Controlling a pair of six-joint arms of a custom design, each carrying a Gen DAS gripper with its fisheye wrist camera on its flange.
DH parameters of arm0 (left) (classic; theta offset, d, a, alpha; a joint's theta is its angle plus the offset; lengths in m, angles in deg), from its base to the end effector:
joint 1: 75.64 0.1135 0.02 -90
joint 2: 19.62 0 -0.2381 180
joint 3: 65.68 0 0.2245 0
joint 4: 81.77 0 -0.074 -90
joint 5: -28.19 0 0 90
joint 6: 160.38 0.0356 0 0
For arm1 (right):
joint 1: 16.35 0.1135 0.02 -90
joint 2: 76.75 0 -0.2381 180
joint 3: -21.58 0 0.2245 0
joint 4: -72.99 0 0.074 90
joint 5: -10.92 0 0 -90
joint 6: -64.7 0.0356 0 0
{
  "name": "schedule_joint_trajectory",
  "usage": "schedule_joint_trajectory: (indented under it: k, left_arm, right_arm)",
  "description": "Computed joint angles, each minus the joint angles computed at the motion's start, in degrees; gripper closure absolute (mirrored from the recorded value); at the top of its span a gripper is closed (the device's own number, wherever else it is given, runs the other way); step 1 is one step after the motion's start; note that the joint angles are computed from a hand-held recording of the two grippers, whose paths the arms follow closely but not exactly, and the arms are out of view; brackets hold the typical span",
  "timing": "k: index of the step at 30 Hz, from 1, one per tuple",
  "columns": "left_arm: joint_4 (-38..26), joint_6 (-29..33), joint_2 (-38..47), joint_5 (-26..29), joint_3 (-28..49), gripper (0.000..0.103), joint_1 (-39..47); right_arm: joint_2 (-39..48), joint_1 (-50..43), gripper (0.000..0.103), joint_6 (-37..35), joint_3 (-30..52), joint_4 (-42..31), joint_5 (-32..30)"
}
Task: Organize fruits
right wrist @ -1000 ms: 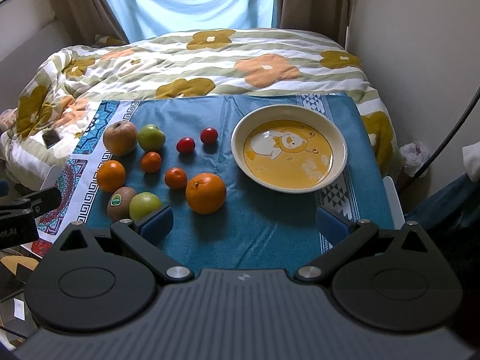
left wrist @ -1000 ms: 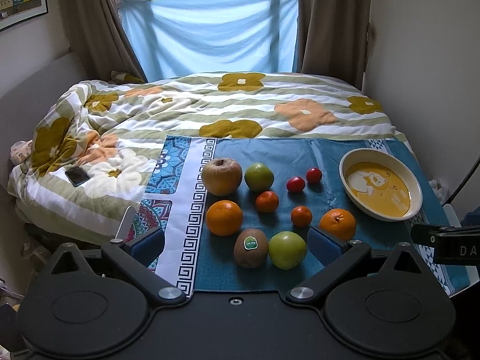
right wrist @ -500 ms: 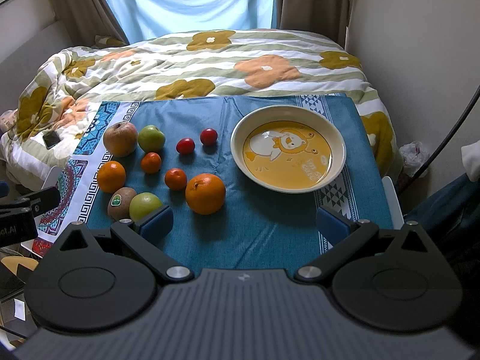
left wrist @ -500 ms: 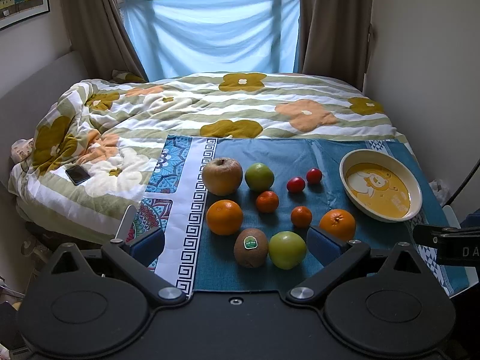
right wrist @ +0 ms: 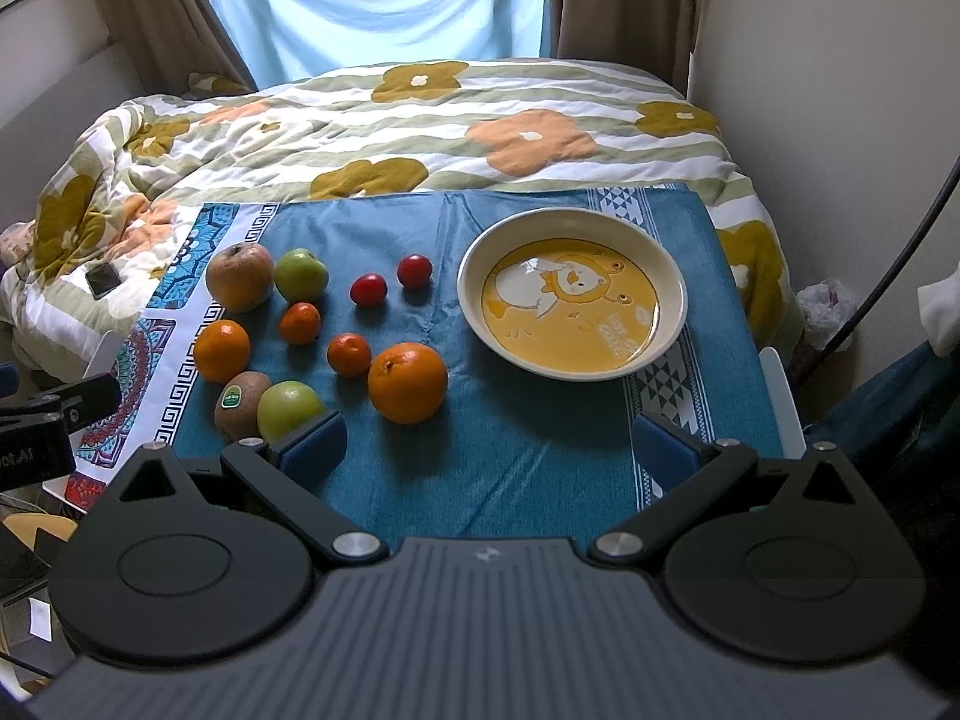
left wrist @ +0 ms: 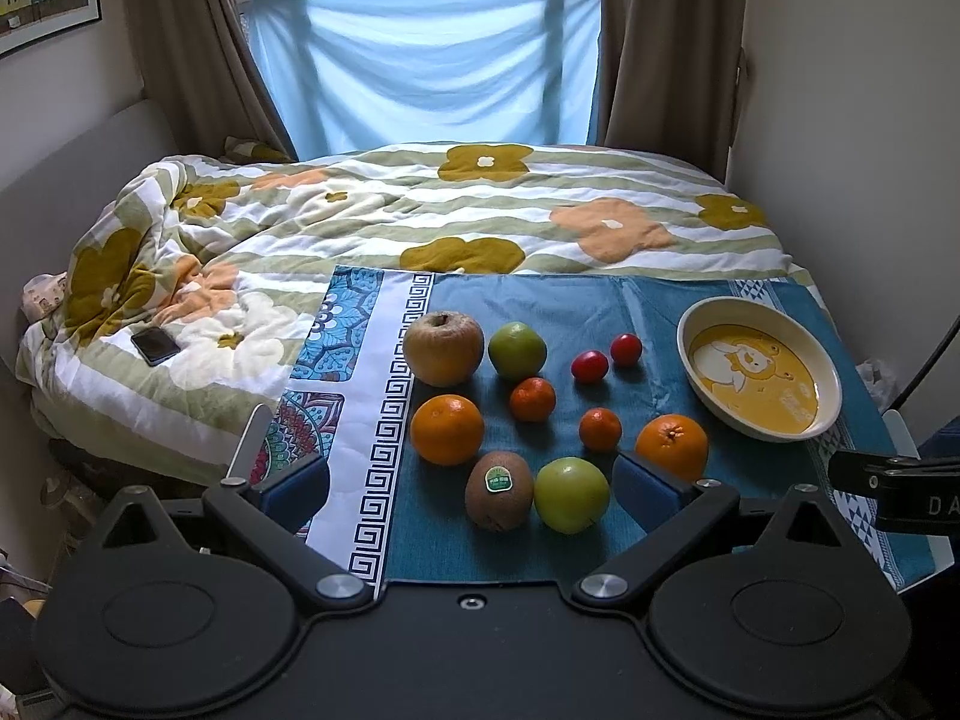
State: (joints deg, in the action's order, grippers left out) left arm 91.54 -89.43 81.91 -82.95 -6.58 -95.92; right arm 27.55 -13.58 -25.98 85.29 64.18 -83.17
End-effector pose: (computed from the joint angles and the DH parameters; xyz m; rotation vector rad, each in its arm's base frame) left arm 0.2891 -0.0931 0.1143 -0.1383 2.3526 0.1183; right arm 0.3201 0.0180 0.1150 -0.1053 2.4304 0.1033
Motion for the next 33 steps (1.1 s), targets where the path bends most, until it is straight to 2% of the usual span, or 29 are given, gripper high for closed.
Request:
schedule_joint_trajectory:
  k: [22,33]
  left_arm:
    - [0.4,-0.8,-1.6,-1.3,-2.1,0.002,-0.9]
    - [-6.0,-5.6,0.9,-3.2,2.5,0.002,-1.1]
  right_arm:
    - [-2.5,0.2,0.0,0.5,-3.0,1.1,-0.8]
    - [1.0,-1.3,0.0,-3.2,1.8,-2.9,-4.4]
